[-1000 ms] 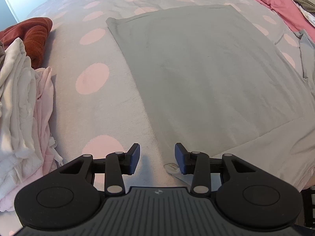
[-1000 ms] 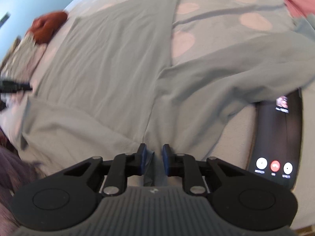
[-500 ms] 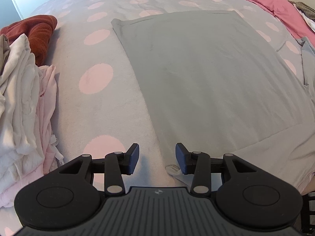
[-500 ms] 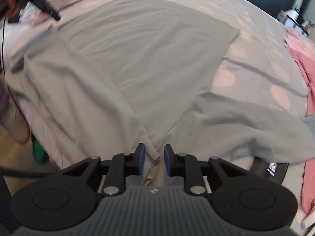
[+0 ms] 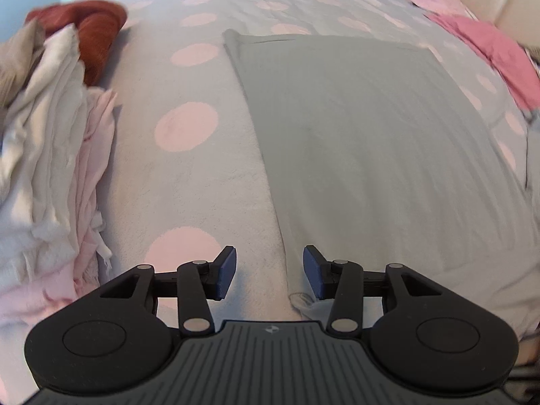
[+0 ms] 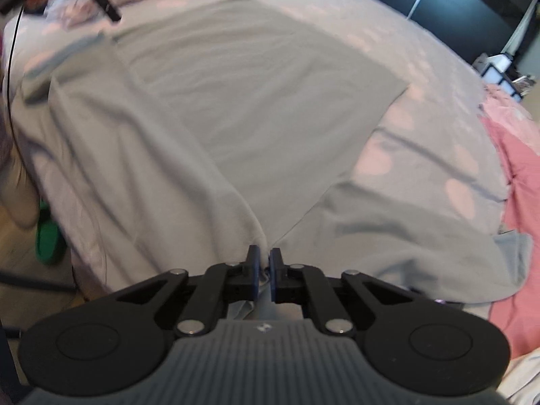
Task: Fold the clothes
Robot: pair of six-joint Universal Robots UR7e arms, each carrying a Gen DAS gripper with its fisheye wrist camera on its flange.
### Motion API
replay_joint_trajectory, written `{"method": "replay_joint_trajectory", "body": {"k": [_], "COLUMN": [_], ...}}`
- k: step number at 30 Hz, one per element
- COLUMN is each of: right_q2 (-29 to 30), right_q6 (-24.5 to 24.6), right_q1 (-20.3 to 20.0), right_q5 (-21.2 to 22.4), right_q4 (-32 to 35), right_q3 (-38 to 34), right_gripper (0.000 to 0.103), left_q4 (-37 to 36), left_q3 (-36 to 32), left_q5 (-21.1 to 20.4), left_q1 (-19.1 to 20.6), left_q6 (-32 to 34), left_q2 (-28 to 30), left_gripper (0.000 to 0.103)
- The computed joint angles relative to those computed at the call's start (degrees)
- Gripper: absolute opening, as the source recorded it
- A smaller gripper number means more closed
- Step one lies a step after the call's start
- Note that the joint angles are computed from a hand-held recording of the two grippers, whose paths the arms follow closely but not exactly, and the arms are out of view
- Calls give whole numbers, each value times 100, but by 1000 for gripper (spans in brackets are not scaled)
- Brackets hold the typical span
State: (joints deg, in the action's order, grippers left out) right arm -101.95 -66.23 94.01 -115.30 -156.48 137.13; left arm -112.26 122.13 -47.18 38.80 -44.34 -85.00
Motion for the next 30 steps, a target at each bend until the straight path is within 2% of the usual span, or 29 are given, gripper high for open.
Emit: {"method": "replay_joint_trajectory", "body": {"k": [3,5,6,8,10,15,19,23,26,30], "right_q2": [7,68,110,187,256,482,810,1423,2091,3112], "right_q6": [140,214,274,355,436,838,1078,670,260,-75], "right_q1": [137,227,273,342,414,685,979,1319,1535,1727], "right_q5": [99,116,102,86,65,-106,-368,-816,-1220,-1544], "right_q4": [-110,-210,-243,-278,-304,-208,-87,-71,-90,-31], "right_q3": [-91,-144,-175,-246,-328,-686,-1241,-1995,-2660,-3643], "right_gripper": [7,7,7,7,7,6,6,6,6,6], "left_q4": [-102,99,217,384,342,425,461,379,140,-134], "left_q3": [-161,-307,-377,-461,-484,-535,-558,-514,-437,-347], "left_q5": [-530,-744,-788,-819,-961,-909,-893,-927,-1050,-1259], "left_q1": [283,415,458,520,567,483,466,485,543,670], "left_q6": [-90,-255,-265,-284,-122,224,348,478,536,605], "left_q2": [67,180,250,353,399,505,486,389,238,61], "left_gripper": [41,35,30,25,12,3,3,3,3,3]}}
